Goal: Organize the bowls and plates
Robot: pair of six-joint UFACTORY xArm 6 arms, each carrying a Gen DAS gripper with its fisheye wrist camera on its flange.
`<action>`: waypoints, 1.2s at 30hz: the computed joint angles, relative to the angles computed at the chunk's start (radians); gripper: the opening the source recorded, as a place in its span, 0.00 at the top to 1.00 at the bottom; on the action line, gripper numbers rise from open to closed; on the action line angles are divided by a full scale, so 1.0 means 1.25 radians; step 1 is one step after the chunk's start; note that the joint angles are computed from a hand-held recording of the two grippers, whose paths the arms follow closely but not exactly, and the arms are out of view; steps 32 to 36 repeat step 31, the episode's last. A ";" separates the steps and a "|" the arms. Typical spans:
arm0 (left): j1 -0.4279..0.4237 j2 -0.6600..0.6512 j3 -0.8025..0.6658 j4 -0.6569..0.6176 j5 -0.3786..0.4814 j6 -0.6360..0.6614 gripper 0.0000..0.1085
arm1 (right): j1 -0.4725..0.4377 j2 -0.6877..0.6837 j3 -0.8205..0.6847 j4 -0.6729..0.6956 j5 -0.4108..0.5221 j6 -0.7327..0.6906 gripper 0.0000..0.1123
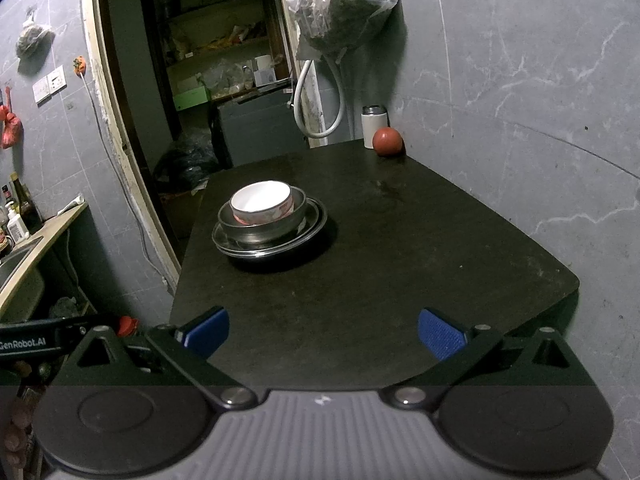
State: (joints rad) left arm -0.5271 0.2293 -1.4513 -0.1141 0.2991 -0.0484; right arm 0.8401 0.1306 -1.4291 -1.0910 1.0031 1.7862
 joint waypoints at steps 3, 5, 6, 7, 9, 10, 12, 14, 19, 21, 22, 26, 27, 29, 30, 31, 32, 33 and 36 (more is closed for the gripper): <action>0.001 0.000 -0.001 0.021 0.001 -0.016 0.06 | 0.000 0.000 -0.001 0.001 0.001 0.000 0.08; 0.001 -0.001 -0.001 0.049 0.003 -0.036 0.06 | 0.000 0.000 0.000 0.001 0.000 -0.001 0.08; 0.002 0.000 -0.004 0.060 0.006 -0.043 0.06 | 0.000 0.000 0.000 0.001 0.000 -0.001 0.08; 0.001 -0.001 -0.004 0.064 0.007 -0.047 0.06 | 0.000 0.000 0.000 0.001 0.000 -0.001 0.08; -0.001 -0.002 -0.001 0.055 0.001 -0.042 0.06 | -0.001 0.000 0.000 0.001 -0.001 -0.001 0.08; -0.002 -0.002 -0.001 0.052 -0.002 -0.039 0.06 | -0.001 0.000 0.000 0.001 -0.001 -0.001 0.08; -0.001 -0.006 0.009 0.056 -0.012 -0.041 0.06 | -0.001 0.000 -0.001 0.002 0.000 -0.002 0.08; -0.001 -0.005 0.009 0.059 -0.013 -0.043 0.06 | -0.001 0.000 -0.001 0.003 -0.001 -0.003 0.08; 0.001 -0.010 0.015 0.064 -0.017 -0.039 0.06 | -0.001 0.001 -0.002 0.004 0.000 -0.005 0.08; 0.001 -0.012 0.017 0.054 -0.020 -0.029 0.06 | -0.002 0.002 -0.002 0.003 -0.002 -0.005 0.08; 0.002 -0.012 0.017 0.054 -0.020 -0.027 0.06 | -0.002 0.002 -0.001 0.004 -0.004 -0.006 0.08; 0.001 -0.008 0.012 0.047 -0.024 -0.015 0.06 | -0.003 0.002 0.000 0.003 -0.006 -0.004 0.08; 0.000 -0.007 0.011 0.052 -0.025 -0.017 0.06 | -0.003 0.002 0.000 0.003 -0.006 -0.004 0.08; -0.001 -0.002 0.004 0.052 -0.024 -0.016 0.06 | -0.003 0.002 0.000 0.003 -0.006 -0.004 0.08; -0.001 0.002 -0.001 0.052 -0.021 -0.016 0.06 | -0.005 0.002 0.000 0.004 -0.009 -0.006 0.08; -0.002 0.006 -0.008 0.054 -0.018 -0.016 0.06 | -0.006 0.002 0.000 0.004 -0.010 -0.006 0.08; -0.002 0.006 -0.008 0.054 -0.018 -0.016 0.06 | -0.006 0.002 0.000 0.004 -0.010 -0.006 0.08; -0.002 0.006 -0.008 0.054 -0.018 -0.016 0.06 | -0.006 0.002 0.000 0.004 -0.010 -0.006 0.08; -0.002 0.006 -0.008 0.054 -0.018 -0.016 0.06 | -0.006 0.002 0.000 0.004 -0.010 -0.006 0.08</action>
